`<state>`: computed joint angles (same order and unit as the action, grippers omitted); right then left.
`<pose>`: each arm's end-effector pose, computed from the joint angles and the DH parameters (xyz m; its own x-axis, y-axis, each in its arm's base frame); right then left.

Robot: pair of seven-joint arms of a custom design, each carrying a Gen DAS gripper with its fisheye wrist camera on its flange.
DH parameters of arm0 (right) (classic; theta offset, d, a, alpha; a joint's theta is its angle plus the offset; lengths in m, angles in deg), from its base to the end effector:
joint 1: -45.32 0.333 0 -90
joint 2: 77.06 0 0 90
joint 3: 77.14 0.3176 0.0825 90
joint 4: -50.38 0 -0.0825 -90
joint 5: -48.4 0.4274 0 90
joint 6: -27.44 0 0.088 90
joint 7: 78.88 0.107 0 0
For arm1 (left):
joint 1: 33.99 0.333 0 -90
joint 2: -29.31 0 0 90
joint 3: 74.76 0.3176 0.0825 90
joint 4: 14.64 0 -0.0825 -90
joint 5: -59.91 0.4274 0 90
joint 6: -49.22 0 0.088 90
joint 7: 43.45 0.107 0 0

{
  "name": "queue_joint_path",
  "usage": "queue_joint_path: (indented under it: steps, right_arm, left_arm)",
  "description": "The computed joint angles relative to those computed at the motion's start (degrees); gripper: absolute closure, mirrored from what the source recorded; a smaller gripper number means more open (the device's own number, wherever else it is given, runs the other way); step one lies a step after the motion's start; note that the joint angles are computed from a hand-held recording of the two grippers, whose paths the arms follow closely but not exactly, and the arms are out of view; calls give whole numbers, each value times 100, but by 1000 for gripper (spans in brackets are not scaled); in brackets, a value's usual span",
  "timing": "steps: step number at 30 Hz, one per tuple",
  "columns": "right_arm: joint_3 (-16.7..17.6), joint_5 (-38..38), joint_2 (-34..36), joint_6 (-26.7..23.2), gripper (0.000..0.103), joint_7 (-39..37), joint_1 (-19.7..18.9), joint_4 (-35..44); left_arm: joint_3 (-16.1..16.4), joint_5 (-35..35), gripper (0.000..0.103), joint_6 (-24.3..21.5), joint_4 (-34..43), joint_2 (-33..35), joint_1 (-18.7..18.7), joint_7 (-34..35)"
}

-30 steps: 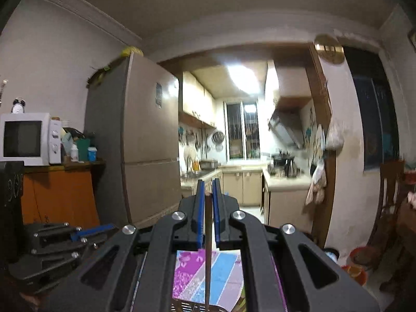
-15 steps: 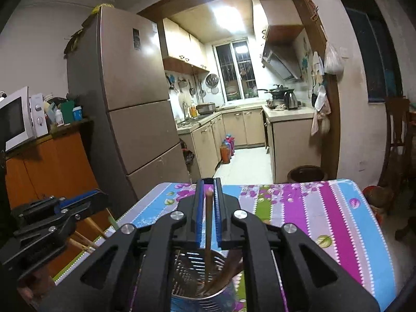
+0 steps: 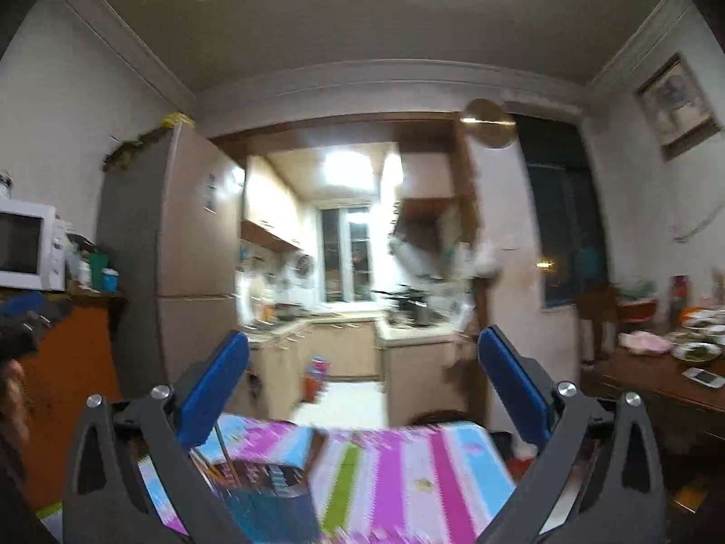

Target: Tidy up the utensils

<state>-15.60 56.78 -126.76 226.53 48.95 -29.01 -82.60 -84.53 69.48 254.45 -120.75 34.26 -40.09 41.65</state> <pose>0.5124 0.0439 0.6362 -0.3808 -0.9224 -0.0642 0.1168 0.0209 -0.9929 0.6088 -0.1893 0.6607 -0.3354 -0.9404 -0.0559 0.0842 0.0292 -0.9960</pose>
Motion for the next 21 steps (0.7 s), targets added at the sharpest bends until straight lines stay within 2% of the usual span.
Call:
queue_joint_path:
  steps: [1, 2, 3, 4, 5, 9, 10, 12, 13, 15, 17, 21]
  right_arm:
    - [-117, 29, -297, -398, 5, -37, 245, -199]
    - [-176, -36, -422, -551, 5, 7, 385, -315]
    - [-251, -141, -521, -678, 5, 24, 661, -529]
    - [-263, -216, -641, -768, 5, 77, 862, -715]
    - [-231, -258, -785, -892, 5, 170, 939, -812]
    - [-52, -415, -1059, -1641, 5, 581, 1429, -1091]
    - [0, -468, -1067, -1716, 5, 672, 1457, -1124]
    - [65, -599, -1080, -2027, 5, 804, 1654, -1160]
    - [123, -669, -1088, -2127, 5, 879, 1664, -1139]
    - [182, -788, -1170, -2343, 5, 1039, 1782, -1163]
    - [159, -925, -1132, -2319, 5, 1131, 1889, -1213]
    - [86, -1209, -1355, -2342, 5, 1376, 1973, -1296]
  left_arm:
    - [39, -277, 4, 46, -455, -305, -50, 223]
    - [36, -380, 4, -33, -711, -486, -60, 317]
    - [74, -144, 4, -116, -984, -670, -28, 78]
    - [232, 287, 4, -154, -1262, -812, -93, -483]
    - [189, 370, 4, -157, -1422, -874, -25, -643]
    - [35, 23, 4, -355, -2002, -977, -22, -120]
    - [77, 141, 4, -430, -2162, -1016, -62, -158]
    - [417, 938, 4, -492, -2347, -1066, -266, -808]
    - [451, 1078, 4, -451, -2502, -1118, -282, -910]
    - [385, 1062, 4, -485, -2588, -1132, -250, -854]
    - [506, 1374, 4, -490, -2643, -1163, -341, -1104]
    - [257, 937, 4, -399, -2779, -1240, -217, -736]
